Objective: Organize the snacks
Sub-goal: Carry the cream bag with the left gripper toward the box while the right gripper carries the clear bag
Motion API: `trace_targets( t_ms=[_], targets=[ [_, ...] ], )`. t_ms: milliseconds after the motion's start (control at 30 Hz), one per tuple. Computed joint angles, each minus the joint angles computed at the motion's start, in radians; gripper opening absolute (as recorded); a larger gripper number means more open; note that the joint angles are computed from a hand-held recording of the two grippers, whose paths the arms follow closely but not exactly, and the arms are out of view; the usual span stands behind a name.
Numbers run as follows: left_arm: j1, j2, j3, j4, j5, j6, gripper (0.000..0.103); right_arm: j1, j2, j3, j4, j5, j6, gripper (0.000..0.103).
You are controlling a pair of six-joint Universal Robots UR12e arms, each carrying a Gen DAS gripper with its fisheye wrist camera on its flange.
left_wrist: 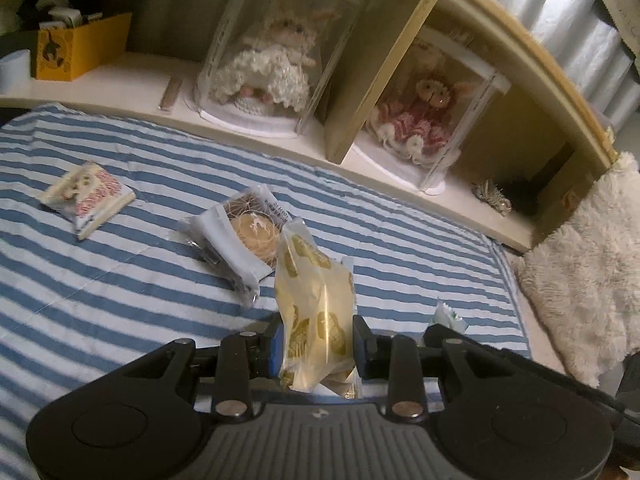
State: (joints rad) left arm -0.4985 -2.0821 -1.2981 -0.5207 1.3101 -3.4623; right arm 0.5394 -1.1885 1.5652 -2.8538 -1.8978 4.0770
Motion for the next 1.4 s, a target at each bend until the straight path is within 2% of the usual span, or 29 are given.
trace_targets(
  t_ms=[200,333,467,700,933,1133,1400],
  targets=[
    [0.002,0.066,-0.072,0.011,0.001,0.001,0.035,0.026,-0.029,-0.017,0.114,-0.018,-0.042,0.032],
    [0.003,0.104,-0.111,0.03,0.001,0.005,0.035,0.039,-0.049,-0.011,0.112,-0.019,-0.03,0.032],
    [0.0,0.14,-0.143,0.042,0.014,0.028,0.035,0.062,-0.065,-0.017,0.132,-0.056,-0.055,0.032],
    [-0.007,0.2,-0.202,0.067,0.024,0.051,0.035,0.102,-0.105,-0.016,0.221,-0.126,-0.092,0.032],
    [-0.022,0.267,-0.273,0.086,0.023,0.077,0.035,0.151,-0.166,0.023,0.255,-0.199,-0.103,0.032],
    [-0.033,0.321,-0.338,0.137,-0.006,0.096,0.035,0.202,-0.21,0.05,0.299,-0.281,-0.117,0.032],
    [-0.049,0.369,-0.421,0.185,-0.097,0.086,0.035,0.253,-0.263,0.091,0.374,-0.343,-0.106,0.032]
  ],
)
